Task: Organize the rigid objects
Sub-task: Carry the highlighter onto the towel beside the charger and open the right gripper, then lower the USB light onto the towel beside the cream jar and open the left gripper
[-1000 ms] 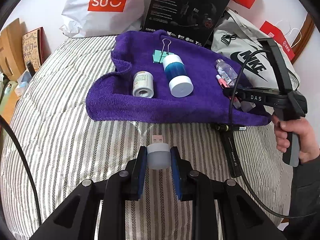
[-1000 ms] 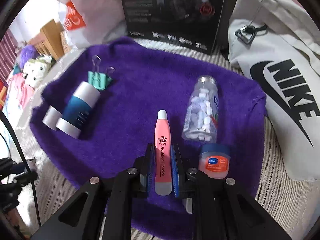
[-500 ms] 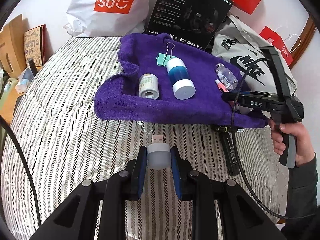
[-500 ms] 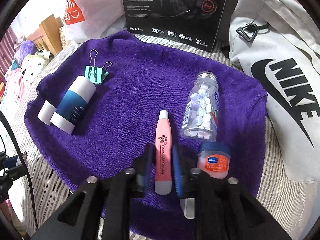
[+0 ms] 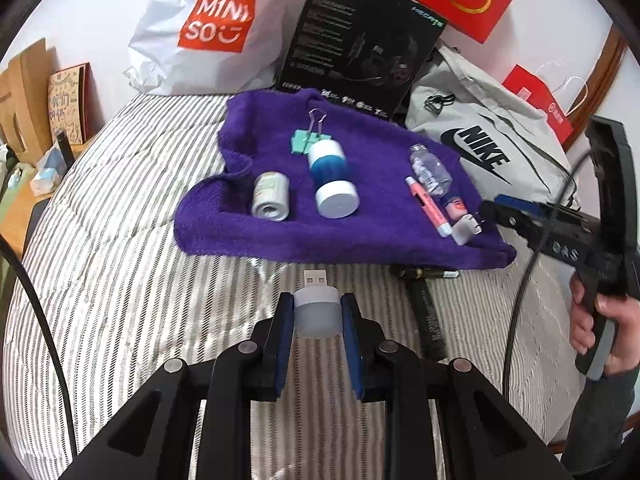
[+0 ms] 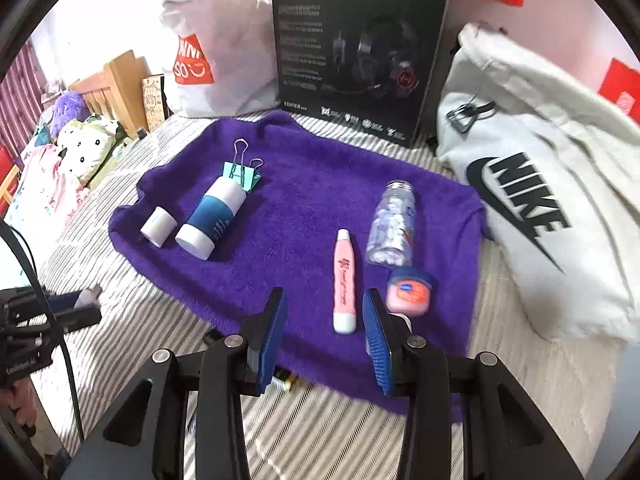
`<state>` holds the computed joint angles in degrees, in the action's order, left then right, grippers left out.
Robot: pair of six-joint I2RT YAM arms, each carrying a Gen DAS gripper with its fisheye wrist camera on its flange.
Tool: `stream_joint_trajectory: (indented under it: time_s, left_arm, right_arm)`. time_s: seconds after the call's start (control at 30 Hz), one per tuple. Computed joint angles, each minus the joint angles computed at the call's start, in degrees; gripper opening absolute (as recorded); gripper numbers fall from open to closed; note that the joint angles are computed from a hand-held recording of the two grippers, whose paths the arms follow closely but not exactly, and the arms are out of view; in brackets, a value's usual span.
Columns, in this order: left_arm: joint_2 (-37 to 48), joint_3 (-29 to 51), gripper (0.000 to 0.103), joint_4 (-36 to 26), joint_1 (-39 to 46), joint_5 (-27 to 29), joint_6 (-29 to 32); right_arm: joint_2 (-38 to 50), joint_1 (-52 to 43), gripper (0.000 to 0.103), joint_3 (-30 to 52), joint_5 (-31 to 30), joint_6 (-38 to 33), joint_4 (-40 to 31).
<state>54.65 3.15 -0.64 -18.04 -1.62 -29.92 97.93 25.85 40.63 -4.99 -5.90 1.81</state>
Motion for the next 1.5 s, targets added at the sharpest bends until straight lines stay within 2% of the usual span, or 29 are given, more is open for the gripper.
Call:
stream_joint_trajectory:
  time_s: [0.2, 0.5, 0.63, 0.8, 0.93, 1.1, 1.33, 1.5]
  left_arm:
    - [4.56, 3.42, 0.023, 2.17, -4.26, -2.02, -1.62]
    - [19.61, 9.96, 0.023, 11.13, -5.21, -1.60, 0.09]
    - [25.52, 13.87, 0.023, 13.27, -1.89, 0.27, 3.03]
    - [31.51, 18.60, 0.023, 14.36, 6.33, 3.07, 7.24]
    - [37.86, 22.57, 0.023, 15.84, 12.22, 4.45, 9.91]
    - [47.80, 28.35, 0.023, 17.16, 15.16, 3.98, 11.09]
    - [55.16, 33.86, 0.023, 15.16, 13.24, -0.88, 12.76]
    - [56.19, 35.09, 0.023, 14.38, 11.72, -3.49, 13.70]
  right_arm:
    - [-9.29, -2.04, 0.045, -7.38, -0.36, -1.24, -0.20]
    - [-17.90, -11.58, 0.045, -17.03, -6.08, -3.43, -0.05]
    - [-19.40, -15.59, 0.045, -19.24, -9.08, -4.46, -0.05]
    - [-21.08, -19.14, 0.046, -19.54, -13.22, -5.67, -2.20]
    - [-20.74, -21.30, 0.046, -18.81, -15.26, -6.46, -2.92]
    - [-17.84, -21.57, 0.046, -17.02, -15.90, -6.93, -3.22]
    - [-14.93, -20.83, 0.046, -16.05, -14.79, -8.22, -2.72]
    - [-13.15, -20.89, 0.046, -15.86, -14.50, -8.42, -2.30]
